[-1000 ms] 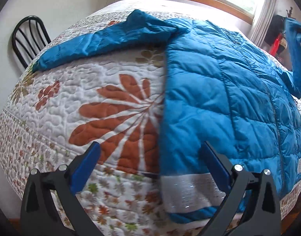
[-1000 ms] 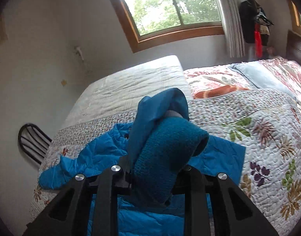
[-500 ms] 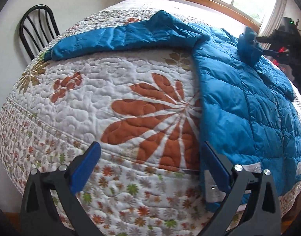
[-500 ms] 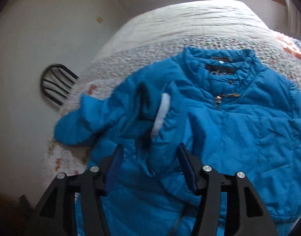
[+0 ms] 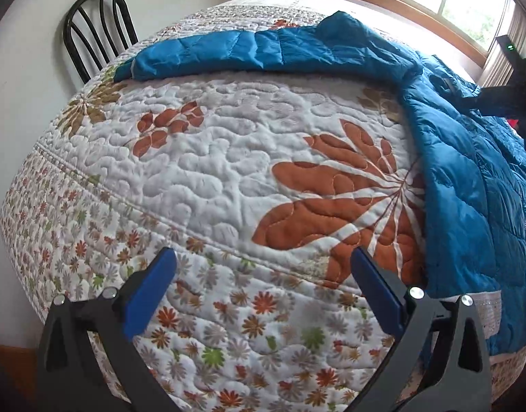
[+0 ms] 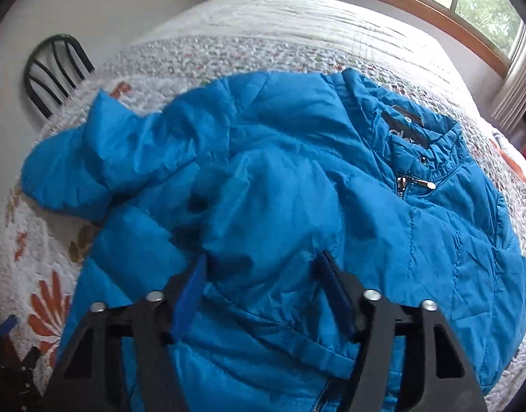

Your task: Fold large clothes

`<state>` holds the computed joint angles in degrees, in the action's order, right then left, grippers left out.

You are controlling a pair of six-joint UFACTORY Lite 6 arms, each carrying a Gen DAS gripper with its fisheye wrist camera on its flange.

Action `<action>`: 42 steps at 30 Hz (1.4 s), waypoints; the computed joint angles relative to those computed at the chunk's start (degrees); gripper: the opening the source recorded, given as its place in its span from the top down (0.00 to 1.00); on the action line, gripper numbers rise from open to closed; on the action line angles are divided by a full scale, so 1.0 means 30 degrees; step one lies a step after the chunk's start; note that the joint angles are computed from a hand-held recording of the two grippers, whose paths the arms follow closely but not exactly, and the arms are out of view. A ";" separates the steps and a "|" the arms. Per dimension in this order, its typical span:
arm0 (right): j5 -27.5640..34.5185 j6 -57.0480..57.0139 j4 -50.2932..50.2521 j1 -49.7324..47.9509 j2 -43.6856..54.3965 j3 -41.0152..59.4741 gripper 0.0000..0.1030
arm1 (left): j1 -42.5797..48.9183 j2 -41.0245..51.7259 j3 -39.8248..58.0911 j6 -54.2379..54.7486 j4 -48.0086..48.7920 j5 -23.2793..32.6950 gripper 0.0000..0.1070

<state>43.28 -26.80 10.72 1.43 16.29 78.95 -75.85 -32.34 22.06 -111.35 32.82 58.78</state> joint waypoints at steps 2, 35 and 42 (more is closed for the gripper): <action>0.0054 -0.0496 0.1113 -0.0213 -0.0007 0.0194 0.80 | 0.0290 -0.0200 -0.0409 0.0199 -0.0081 -0.0484 0.06; 0.7967 -0.8544 0.5370 -1.6341 0.1829 0.6290 0.84 | 0.1683 0.0513 -0.0569 0.0415 0.0913 -0.1759 0.06; 0.5543 -0.6824 0.3765 -1.4172 0.5173 0.6658 0.87 | 0.2696 0.2486 0.1080 0.1383 0.1377 -0.2498 0.06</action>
<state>59.91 -47.27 22.02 -41.09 31.81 98.93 -67.76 -24.88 25.30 -107.20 36.95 51.28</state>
